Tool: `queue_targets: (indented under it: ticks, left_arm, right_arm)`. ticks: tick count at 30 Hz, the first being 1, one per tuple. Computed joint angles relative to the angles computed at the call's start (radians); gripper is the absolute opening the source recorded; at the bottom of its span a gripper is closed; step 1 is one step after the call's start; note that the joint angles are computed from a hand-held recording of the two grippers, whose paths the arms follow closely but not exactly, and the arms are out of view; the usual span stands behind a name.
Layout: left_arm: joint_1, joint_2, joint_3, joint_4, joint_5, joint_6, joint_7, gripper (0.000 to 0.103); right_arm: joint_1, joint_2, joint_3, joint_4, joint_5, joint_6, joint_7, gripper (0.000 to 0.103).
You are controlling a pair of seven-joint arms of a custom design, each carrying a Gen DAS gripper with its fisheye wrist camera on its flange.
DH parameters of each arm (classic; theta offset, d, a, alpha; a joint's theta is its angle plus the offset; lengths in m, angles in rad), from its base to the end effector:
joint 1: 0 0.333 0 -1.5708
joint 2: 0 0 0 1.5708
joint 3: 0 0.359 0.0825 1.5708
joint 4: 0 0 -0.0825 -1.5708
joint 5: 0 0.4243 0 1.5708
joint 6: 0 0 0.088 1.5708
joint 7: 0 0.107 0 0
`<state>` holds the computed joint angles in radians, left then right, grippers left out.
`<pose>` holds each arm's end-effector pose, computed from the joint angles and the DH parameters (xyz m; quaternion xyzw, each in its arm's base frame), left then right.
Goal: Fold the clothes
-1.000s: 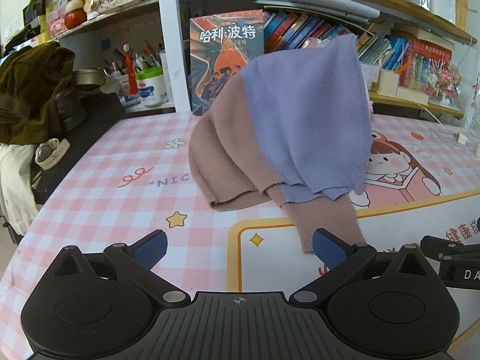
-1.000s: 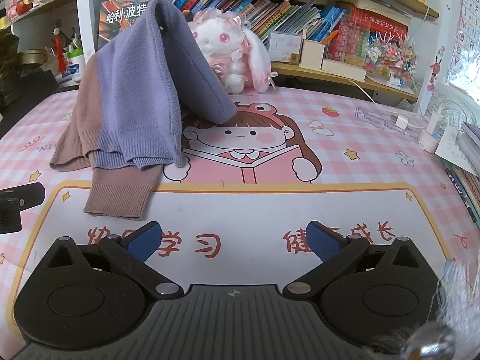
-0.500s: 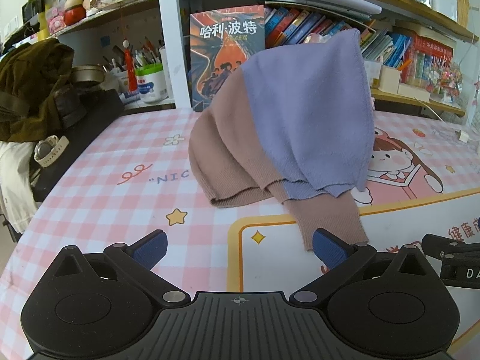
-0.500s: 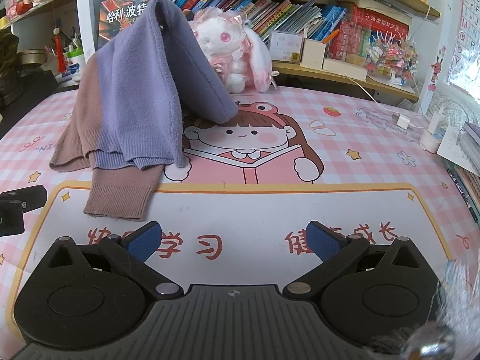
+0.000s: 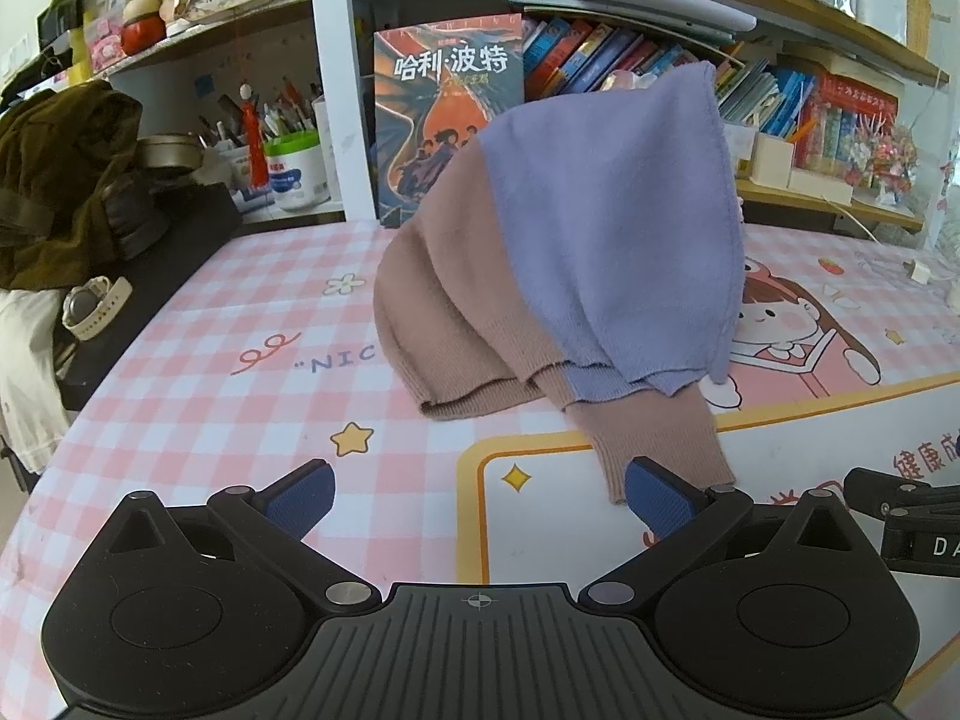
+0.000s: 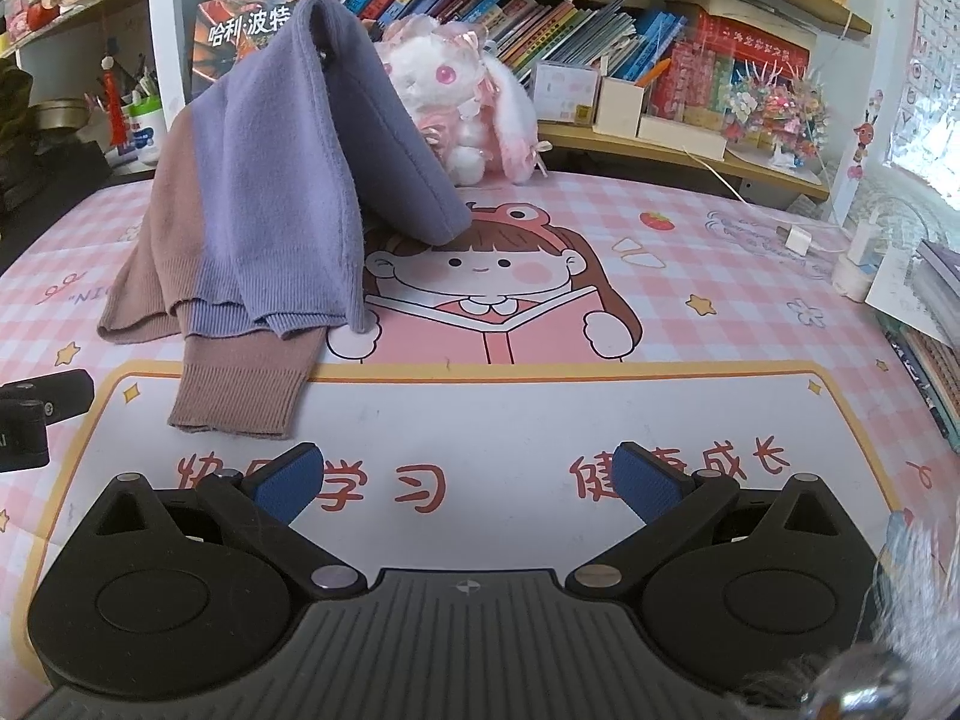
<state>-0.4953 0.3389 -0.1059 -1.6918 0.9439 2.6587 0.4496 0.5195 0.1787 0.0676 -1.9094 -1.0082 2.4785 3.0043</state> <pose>0.6051 -0.4309 0.4864 -0.5828 0.6962 -0.3032 0.2892 0.5623 0.3749 0.4669 -0.5990 0.6941 -0.3131 0.2478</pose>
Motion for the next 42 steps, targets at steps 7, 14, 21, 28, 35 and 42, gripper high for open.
queue_targets:
  ticks: [7, 14, 21, 28, 35, 42]
  left_arm:
    - [0.018, 0.004, -0.008, -0.014, -0.053, 0.037, 0.083, 0.103]
    - [0.022, -0.004, 0.016, -0.023, -0.015, 0.088, 0.066, 0.103]
    - [0.037, -0.003, 0.023, -0.006, 0.008, 0.223, 0.251, 0.103]
    - [0.004, 0.010, 0.062, 0.021, 0.056, 0.293, 0.284, 0.103]
    - [0.070, 0.027, -0.029, 0.013, -0.147, 0.305, 0.574, 0.103]
    - [-0.114, 0.095, 0.154, 0.122, -0.100, 0.258, 0.320, 0.103]
  right_arm:
    - [0.007, 0.019, 0.002, 0.016, 0.044, -0.004, -0.013, 0.103]
    - [0.017, 0.011, -0.006, 0.008, 0.041, 0.008, 0.099, 0.103]
    - [0.035, 0.005, -0.004, 0.040, -0.025, -0.043, 0.154, 0.103]
    - [0.051, 0.015, 0.010, 0.095, -0.055, -0.121, 0.194, 0.103]
    - [0.031, -0.012, 0.007, 0.065, -0.058, -0.098, 0.229, 0.103]
    - [-0.061, -0.029, -0.026, 0.006, -0.071, 0.190, 0.272, 0.103]
